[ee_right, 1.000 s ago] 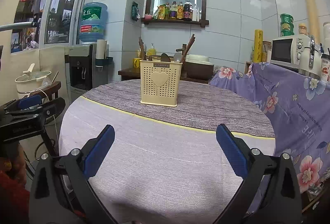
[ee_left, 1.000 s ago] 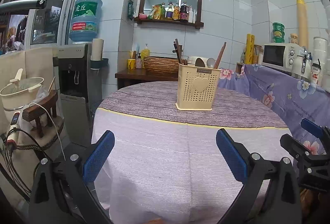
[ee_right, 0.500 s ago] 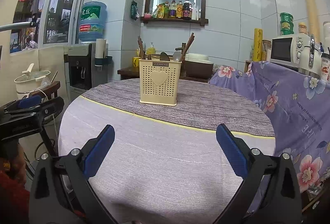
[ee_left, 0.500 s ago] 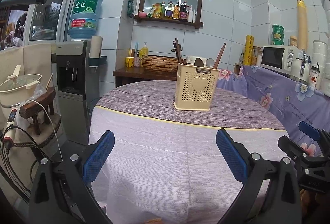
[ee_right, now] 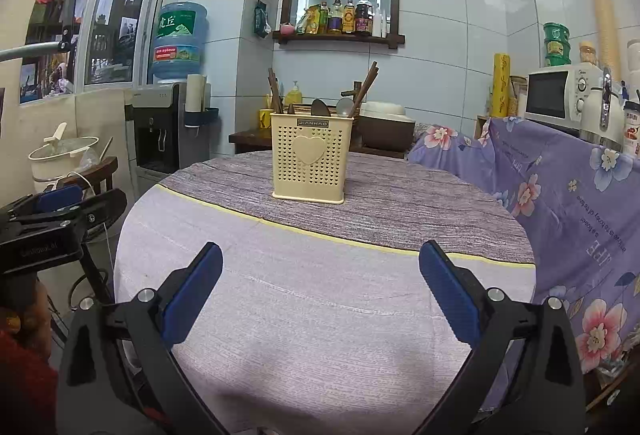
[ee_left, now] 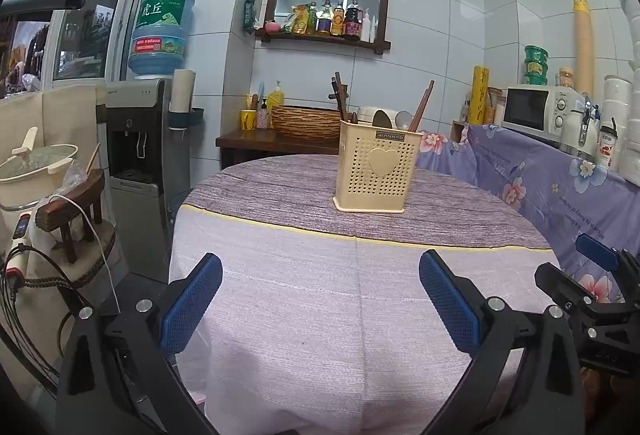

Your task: Organize utensils

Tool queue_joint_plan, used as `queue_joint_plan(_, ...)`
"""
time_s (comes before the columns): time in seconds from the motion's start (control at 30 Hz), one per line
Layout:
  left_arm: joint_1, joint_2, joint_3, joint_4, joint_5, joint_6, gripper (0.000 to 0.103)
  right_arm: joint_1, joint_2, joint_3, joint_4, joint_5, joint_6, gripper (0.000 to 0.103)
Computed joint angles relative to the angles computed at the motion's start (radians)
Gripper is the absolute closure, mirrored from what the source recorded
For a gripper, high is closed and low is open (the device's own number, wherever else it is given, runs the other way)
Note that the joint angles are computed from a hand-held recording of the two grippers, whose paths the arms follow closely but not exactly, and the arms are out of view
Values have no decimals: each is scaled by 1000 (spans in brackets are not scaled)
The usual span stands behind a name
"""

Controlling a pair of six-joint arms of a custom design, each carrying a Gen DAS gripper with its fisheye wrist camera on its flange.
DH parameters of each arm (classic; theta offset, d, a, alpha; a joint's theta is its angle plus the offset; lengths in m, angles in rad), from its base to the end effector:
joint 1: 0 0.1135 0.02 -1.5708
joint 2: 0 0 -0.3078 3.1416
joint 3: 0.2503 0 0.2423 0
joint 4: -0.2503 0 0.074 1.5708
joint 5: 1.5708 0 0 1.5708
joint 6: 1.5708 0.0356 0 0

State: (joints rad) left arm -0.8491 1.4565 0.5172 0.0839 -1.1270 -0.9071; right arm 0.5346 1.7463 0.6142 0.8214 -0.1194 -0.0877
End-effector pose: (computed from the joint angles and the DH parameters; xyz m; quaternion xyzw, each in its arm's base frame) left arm 0.1764 -0.1518 0.1978 -0.2099 0.7861 0.0917 0.5740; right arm 0.2834 0.1727 0.1961 -0.2804 0.7571 0.1773 0.5628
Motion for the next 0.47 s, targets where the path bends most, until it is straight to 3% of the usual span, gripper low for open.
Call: queue_joint_plan(0.47, 1, -5, 0, -19, -13, -4, 5, 3, 1, 0, -1, 1, 0, 6)
